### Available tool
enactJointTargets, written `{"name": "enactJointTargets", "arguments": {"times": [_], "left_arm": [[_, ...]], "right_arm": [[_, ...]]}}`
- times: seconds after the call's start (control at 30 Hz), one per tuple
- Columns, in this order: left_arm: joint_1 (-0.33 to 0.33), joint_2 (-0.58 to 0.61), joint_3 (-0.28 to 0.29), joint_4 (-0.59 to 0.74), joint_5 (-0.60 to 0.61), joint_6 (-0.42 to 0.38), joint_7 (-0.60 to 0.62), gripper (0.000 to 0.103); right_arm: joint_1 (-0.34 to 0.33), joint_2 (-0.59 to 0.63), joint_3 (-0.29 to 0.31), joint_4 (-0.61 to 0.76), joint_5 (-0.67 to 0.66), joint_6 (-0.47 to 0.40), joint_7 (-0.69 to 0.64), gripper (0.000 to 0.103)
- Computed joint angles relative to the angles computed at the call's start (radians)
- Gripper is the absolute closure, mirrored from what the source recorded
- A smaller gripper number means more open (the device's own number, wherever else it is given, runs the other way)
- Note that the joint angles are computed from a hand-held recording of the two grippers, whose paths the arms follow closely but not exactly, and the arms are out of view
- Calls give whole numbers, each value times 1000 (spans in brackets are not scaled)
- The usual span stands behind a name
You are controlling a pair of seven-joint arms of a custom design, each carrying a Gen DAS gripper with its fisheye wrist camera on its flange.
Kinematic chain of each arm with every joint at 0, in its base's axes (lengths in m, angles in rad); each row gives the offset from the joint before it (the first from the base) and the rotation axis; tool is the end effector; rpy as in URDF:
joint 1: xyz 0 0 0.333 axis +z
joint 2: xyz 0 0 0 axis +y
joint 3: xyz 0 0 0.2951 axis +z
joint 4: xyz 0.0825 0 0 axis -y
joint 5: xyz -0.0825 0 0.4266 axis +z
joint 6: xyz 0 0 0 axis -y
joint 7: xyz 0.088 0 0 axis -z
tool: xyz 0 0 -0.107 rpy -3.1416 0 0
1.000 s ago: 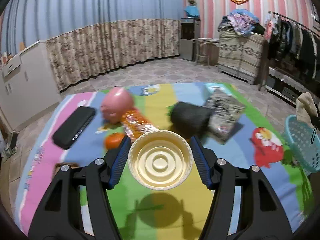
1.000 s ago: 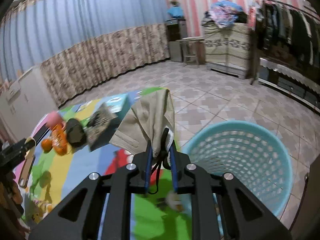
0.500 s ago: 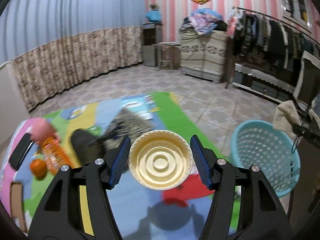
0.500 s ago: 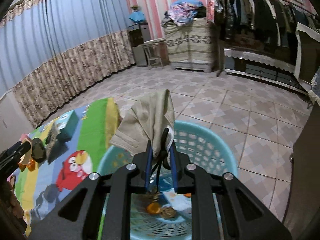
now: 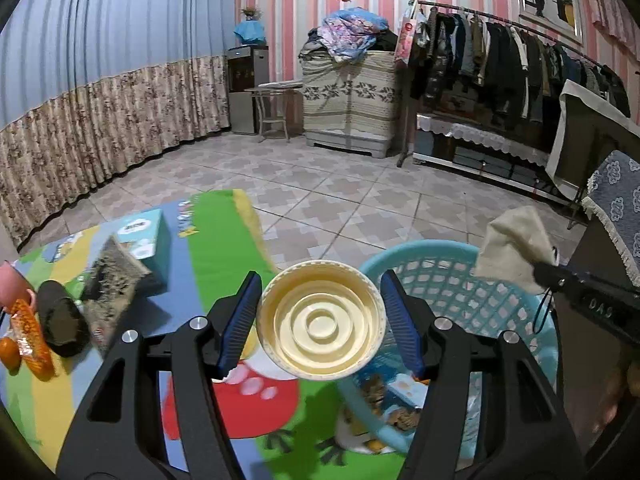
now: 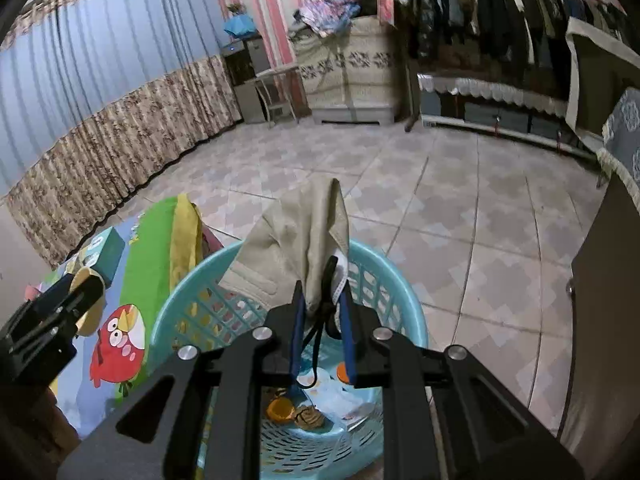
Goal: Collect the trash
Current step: 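Carry lid and mask over the basket and open both grippers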
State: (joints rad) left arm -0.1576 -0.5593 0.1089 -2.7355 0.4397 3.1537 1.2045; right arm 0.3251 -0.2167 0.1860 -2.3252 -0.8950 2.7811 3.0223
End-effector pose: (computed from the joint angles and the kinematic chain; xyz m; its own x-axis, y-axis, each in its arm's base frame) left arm 0.4415 -0.0597 0.4589 -0.1105 -0.9939 -0.0001 -0.5576 0.0621 -0.8278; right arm 0.4645 0.3028 0.4446 -0.0901 -0.9744 -0.2061 -0.6574 0.2136 -0.7227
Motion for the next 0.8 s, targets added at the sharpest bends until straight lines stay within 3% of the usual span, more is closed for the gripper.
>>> {"name": "enactJointTargets", "arguments": {"times": [0.17,0.27,0.33,0.5,0.6,0.67,0.8], "left_arm": [[-29,44,-15,25,-7,-4,1,43],[-11,68,-55,41,1,-3,-16,43],[-25,81,-48,51,-3,-6,-16,43],[-147,120,50,88,-66,-26,63,41],[-81,136,-14,94,-60,-5,43,29],[-62,139,-29,95,-54,0,32,27],[36,133,-102,95,-14,13,-30,16]], "right_arm": [[-6,-21,3,-15,-11,-15,16,86],[-6,-28,-1,-25,1,-17,16,86],[-4,-24,-1,-24,16,-16,17,86],[-1,-22,-5,-28,44,-16,9,86],[-4,-21,-4,-28,44,-16,11,86],[-5,-21,-4,-29,44,-15,8,86],[-1,-10,-4,-23,47,-19,-8,86]]}}
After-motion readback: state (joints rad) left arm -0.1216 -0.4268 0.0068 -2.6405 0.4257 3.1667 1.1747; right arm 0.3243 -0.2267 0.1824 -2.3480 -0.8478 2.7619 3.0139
